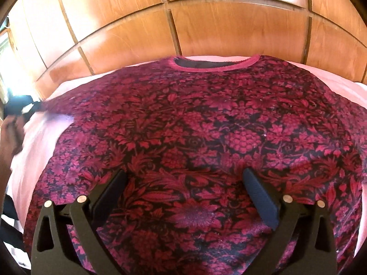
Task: Fold small clothes
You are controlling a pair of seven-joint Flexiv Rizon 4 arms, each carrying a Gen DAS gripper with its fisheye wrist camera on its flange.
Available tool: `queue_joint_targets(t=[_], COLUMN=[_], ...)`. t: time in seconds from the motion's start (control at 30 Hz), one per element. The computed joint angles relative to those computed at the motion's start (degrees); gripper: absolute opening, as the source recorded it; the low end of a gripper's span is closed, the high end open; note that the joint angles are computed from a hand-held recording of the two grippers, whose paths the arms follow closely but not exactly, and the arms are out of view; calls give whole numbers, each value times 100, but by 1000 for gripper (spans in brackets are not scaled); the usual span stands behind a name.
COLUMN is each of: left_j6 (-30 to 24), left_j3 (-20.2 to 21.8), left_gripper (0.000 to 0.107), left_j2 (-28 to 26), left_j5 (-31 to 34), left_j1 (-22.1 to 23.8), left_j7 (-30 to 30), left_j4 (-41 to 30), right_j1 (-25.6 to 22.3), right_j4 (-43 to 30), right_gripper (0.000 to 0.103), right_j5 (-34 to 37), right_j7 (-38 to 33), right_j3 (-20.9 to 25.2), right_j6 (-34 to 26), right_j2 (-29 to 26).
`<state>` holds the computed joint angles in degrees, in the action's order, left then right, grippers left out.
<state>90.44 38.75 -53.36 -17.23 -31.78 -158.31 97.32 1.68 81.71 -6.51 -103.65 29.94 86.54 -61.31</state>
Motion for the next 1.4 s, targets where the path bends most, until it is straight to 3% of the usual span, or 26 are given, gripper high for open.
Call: queue_joint_targets(t=[0.1, 0.13, 0.2, 0.27, 0.33, 0.37, 0.47, 0.5, 0.57, 0.7, 0.8, 0.9, 0.97, 1.03, 1.1, 1.2, 1.33, 1.4], left_j6=[-364, -458, -893, -1028, -809, -585, 813, 1026, 1455, 1589, 1543, 1635, 1674, 1692, 1743, 1776, 1484, 1242], left_j3=[-158, -102, 204, 63, -215, -495, -1895, -2351, -3172, -4216, -4568, -4497, -4167, -4134, -4197, -4273, -4289, -4021], left_gripper=[10, 12, 15, 15, 34, 35, 35, 35, 35, 35, 35, 34, 20, 14, 13, 13, 13, 20], left_j2=[57, -1, 21, 193, 461, 608, 930, 1003, 1033, 971, 865, 808, 805, 767, 837, 911, 794, 887], left_j5=[-46, 219, 402, 509, 945, 1362, 1616, 1483, 1826, 2137, 1989, 1662, 1330, 1174, 1058, 893, 533, 305], left_j1=[-53, -53, -321, -288, -209, -49, 593, 798, 1213, 1520, 1487, 1119, 717, 670, 697, 734, 670, 420], left_j7=[180, -4, -142, -189, -181, -324, 596, 1096, 1517, 1995, 2268, 2309, 2428, 2602, 2740, 2984, 3332, 3521], left_j4=[178, 88, -8, -25, 34, 61, 519, 661, 776, 910, 963, 1078, 1111, 1059, 1131, 1238, 1130, 1063], right_j1=[246, 245, 141, -95, -571, -775, -1282, -1325, -1340, -1680, -2481, -3032, -3148, -2885, -2953, -3084, -2712, -2714], right_j4=[39, 38, 22, 34, 136, 276, 705, 848, 1308, 1967, 2306, 2692, 2831, 3052, 3089, 3209, 3224, 3103], right_gripper=[101, 101, 101, 100, 96, 95, 92, 90, 89, 77, 63, 55, 47, 22, 16, 15, 14, 16], right_j5=[-24, -41, -68, -16, 195, 351, 639, 664, 667, 482, 455, 707, 890, 953, 975, 981, 988, 1077], right_j7=[157, 171, 145, 58, -172, -236, -377, -368, -261, -68, -292, -739, -886, -969, -1090, -1333, -1332, -1346], right_j3=[-330, -329, -197, 75, 602, 734, 924, 831, 416, 201, 821, 1307, 1407, 1126, 1168, 1202, 716, 711], right_j6=[77, 75, -11, -177, -287, -200, 65, 181, 504, 457, -141, -313, -382, -148, -173, -109, -318, -419], right_j2=[76, 74, 67, 95, 125, 212, 450, 549, 853, 1130, 1115, 1186, 1251, 1438, 1494, 1701, 1740, 1669])
